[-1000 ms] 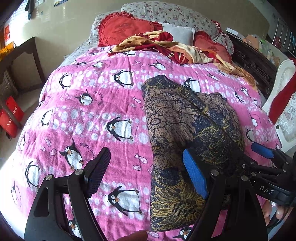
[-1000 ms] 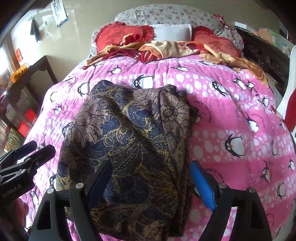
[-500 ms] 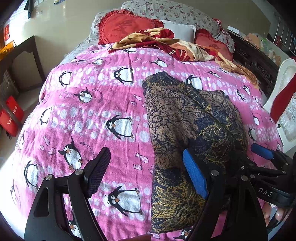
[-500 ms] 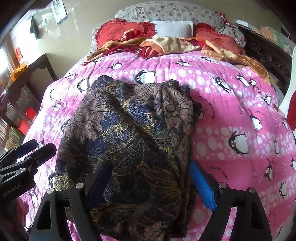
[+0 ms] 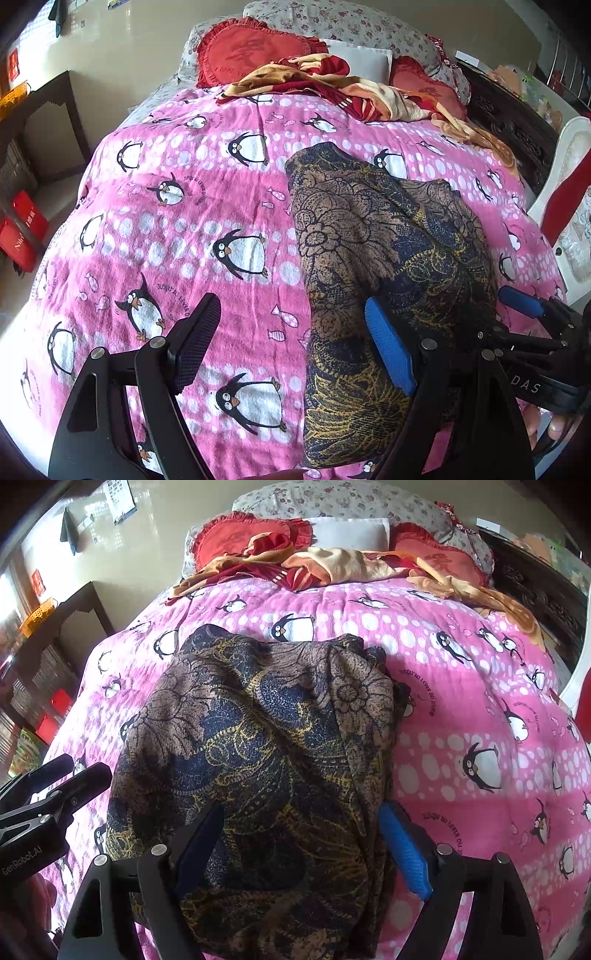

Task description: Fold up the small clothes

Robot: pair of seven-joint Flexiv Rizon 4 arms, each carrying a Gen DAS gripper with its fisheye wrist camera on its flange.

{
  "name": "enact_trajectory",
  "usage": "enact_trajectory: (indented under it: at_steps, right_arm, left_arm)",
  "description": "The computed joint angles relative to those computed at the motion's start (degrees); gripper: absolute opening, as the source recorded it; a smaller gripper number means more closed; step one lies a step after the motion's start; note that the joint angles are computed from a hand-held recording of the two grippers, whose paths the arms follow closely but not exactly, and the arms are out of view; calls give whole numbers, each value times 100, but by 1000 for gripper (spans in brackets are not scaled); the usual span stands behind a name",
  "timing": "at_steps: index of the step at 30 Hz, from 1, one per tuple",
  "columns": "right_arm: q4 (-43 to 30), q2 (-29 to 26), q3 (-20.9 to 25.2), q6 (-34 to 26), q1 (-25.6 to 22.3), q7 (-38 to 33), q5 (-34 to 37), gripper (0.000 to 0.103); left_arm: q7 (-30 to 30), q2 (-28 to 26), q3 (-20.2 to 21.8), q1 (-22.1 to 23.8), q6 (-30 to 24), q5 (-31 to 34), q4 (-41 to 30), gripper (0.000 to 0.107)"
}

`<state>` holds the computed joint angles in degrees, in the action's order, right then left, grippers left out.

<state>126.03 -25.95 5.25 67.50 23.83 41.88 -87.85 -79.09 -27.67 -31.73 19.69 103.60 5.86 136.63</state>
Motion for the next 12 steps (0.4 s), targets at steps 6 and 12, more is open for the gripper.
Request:
enact_trajectory:
  at_steps: [6,12]
  right_arm:
    - [-36,-19,-15,1,3,-39,-5,84]
    - [-19,-2,-90,257,-277,429,-834,83]
  left_arm:
    - [22,-35,36,-23,55,23,-29,81]
    - [5,-86,294,-145,301,177,-173,81]
